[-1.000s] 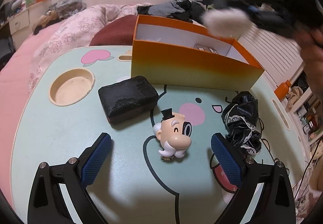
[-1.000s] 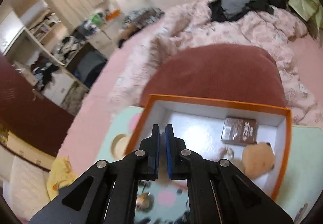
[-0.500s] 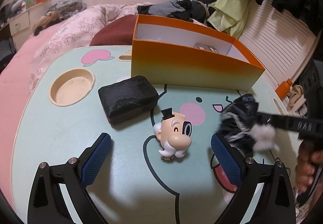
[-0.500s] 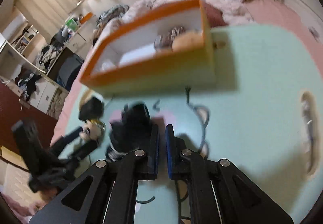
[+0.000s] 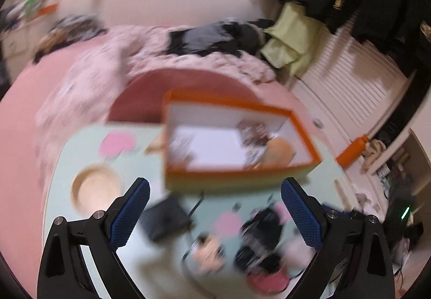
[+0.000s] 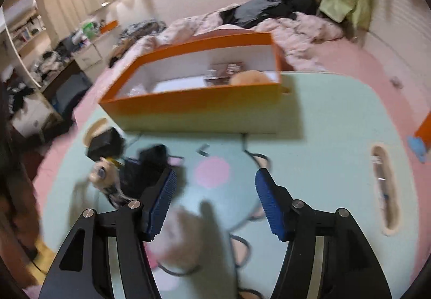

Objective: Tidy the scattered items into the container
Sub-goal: 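Carry the white fluffy ball out and drop it on the table with the right gripper, then pick the small keychain figure from the box and set it on the table with the left gripper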

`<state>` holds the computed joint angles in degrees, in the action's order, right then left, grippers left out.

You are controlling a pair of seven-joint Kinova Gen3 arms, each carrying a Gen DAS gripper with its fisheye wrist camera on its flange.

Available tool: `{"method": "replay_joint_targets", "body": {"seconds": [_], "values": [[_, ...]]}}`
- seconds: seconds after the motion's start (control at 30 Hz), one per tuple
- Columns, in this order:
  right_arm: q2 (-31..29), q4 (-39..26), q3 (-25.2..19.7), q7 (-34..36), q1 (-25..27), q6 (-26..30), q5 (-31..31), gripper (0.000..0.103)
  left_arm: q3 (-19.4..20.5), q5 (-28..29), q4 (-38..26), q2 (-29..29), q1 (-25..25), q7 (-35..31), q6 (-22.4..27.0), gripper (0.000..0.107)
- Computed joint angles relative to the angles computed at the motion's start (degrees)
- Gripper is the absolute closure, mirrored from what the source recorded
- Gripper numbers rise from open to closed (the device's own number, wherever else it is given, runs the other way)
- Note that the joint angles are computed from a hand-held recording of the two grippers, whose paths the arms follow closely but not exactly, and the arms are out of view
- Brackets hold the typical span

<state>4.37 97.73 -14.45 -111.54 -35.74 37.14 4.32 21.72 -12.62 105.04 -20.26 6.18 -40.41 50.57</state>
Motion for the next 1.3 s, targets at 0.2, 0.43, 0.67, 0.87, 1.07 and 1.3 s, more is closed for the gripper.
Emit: {"method": "replay_joint_targets", "body": {"seconds": [0.2, 0.43, 0.67, 0.87, 1.07, 1.3], "values": [[0.4, 0.8, 12.28, -12.94, -14.95, 5.96, 13.98, 0.041, 2.29, 7.14, -13.72, 15.93, -4.72, -13.47, 6.09, 0.056], [0.65, 2.16, 2.02, -21.71, -8.35, 5.57, 23.58, 0.032, -11.03, 11.49, -22.84, 28.4, 7.44, -16.3, 12.36, 0.085], [0.76, 2.08, -0.35, -21.98, -6.17, 5.62, 23.81, 0.03, -13.76, 5.41, -23.92, 31.04, 13.57, -15.43, 14.1, 0.097], [0.96, 2.21, -0.35, -22.31, -6.3, 5.46, 23.97, 0.029, -14.57, 8.62, -19.42, 25.31, 11.53, -17.81, 9.51, 0.099], [0.95, 2.15, -0.27, -22.11, -6.33, 5.49, 23.84, 0.029, -12.74, 10.07, -14.01, 12.44, 8.9, -16.93, 3.75, 0.099], [0.89, 2.09, -0.28, -22.05, -6.31, 5.56, 23.79, 0.029, -10.95, 15.33, -6.31, 3.88, 7.53, -17.65, 1.16, 0.099]]}}
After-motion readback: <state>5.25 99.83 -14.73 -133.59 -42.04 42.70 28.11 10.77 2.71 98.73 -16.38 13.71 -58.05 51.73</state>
